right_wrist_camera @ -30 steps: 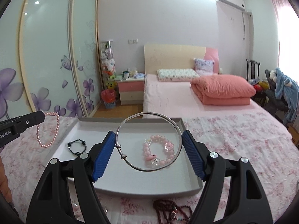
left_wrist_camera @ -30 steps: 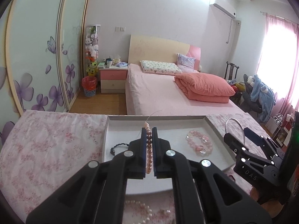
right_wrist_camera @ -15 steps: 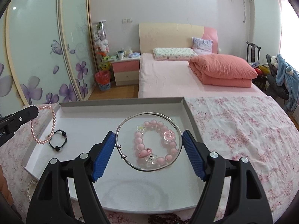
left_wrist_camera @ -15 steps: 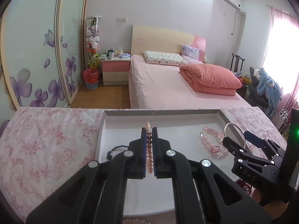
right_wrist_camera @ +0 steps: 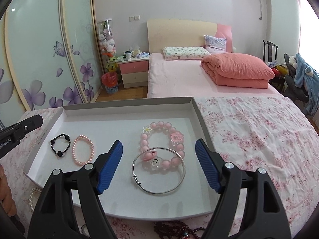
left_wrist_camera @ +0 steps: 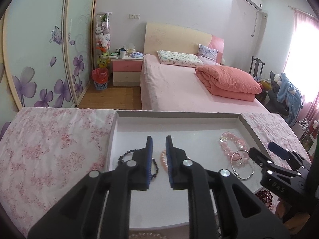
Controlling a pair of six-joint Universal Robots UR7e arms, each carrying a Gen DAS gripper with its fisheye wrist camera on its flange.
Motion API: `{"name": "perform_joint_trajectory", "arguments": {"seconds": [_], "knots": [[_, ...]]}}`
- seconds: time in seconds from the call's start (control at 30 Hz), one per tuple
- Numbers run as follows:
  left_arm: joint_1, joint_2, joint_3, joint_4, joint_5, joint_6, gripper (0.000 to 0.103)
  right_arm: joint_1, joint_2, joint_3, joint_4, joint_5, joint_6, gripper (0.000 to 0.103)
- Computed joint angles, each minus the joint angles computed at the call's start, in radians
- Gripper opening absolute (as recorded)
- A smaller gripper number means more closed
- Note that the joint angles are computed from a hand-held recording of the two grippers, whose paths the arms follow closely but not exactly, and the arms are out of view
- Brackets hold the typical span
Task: Organize jewelry
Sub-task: 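Open both tools to release the pearls and bangle into the tray, then grasp the white pearl bracelet with the left tool while the right tool approaches the dark red bead strand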
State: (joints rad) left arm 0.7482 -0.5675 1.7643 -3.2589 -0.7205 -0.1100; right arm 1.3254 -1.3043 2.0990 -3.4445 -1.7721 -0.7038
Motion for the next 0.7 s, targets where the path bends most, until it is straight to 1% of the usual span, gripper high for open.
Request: {"name": "perform_joint_trajectory", "arguments": {"seconds": [0.23, 0.4, 0.53, 0.7], "knots": [[-0.01, -0.04, 0.053, -0.003, 0.028, -0.014, 0.015, -0.016, -0.057, 0.039, 0.002, 0.033, -0.009, 0.075], [-0.023, -0.094, 0.131, 0.02, 0.048, -0.055, 0.015, -0.039, -0.111, 0.085, 0.008, 0.056, -0.022, 0.075], [-0.031, -0.141, 0.197, 0.063, 0.061, -0.103, 0.015, -0.065, -0.164, 0.127, 0.025, 0.076, -0.027, 0.075], [-0.032, -0.207, 0.29, 0.132, 0.02, -0.172, 0.015, -0.099, -0.218, 0.179, 0.043, 0.089, -0.05, 0.075]]}}
